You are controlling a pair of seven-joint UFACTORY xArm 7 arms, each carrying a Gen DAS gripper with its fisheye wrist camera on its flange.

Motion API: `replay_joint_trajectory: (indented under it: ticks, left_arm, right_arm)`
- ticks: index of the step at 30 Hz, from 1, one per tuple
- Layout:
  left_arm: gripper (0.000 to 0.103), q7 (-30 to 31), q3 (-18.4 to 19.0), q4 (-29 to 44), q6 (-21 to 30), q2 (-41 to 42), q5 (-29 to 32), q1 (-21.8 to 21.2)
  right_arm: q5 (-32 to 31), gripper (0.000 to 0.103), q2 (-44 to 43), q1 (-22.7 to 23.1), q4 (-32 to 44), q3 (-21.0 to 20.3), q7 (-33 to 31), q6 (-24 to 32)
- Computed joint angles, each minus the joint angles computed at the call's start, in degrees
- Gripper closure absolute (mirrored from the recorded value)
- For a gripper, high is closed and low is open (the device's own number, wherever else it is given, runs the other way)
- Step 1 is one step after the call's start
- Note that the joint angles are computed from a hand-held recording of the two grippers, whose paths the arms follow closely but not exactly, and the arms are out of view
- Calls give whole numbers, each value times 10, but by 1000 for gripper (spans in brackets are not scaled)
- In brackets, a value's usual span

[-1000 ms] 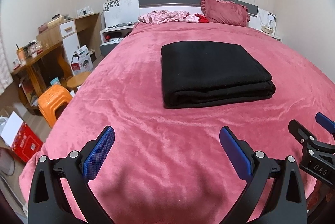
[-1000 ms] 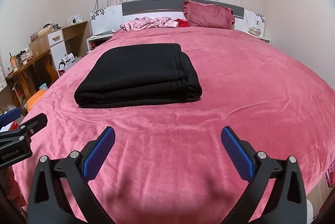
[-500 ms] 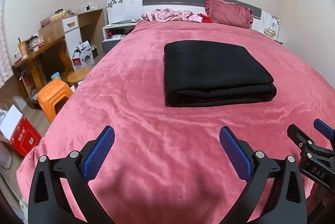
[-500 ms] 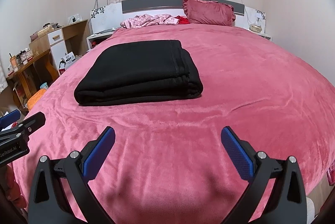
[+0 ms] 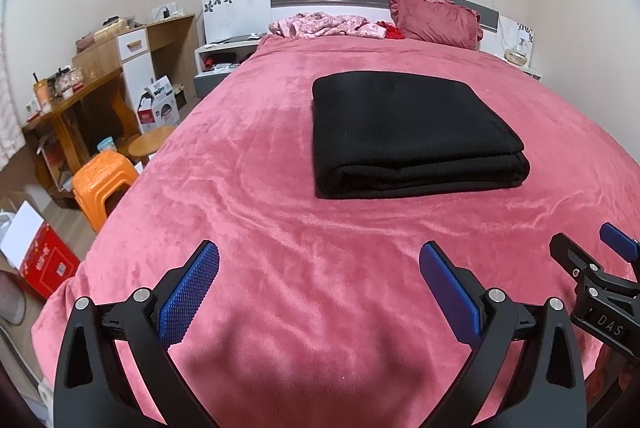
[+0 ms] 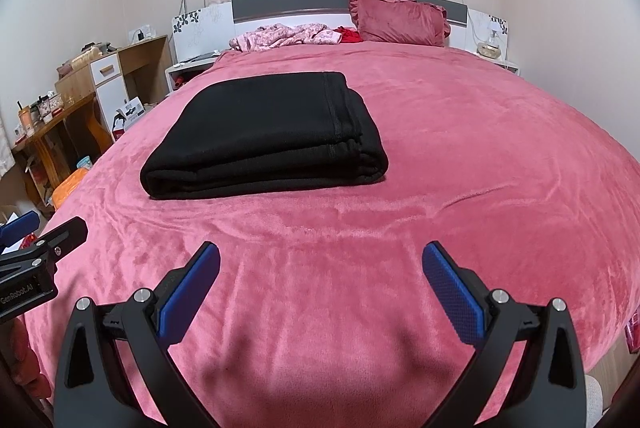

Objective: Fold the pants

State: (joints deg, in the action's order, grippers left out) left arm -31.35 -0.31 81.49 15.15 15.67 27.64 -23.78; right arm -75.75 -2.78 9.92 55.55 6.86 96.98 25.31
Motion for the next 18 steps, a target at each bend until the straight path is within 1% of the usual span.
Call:
replay_joint_trajectory:
  ticks: [18]
  left_arm:
    - [4,14,-3,-1,5,1,-14,5]
  right_arm:
    - [-3,2,4,0,0,-3,1,-4]
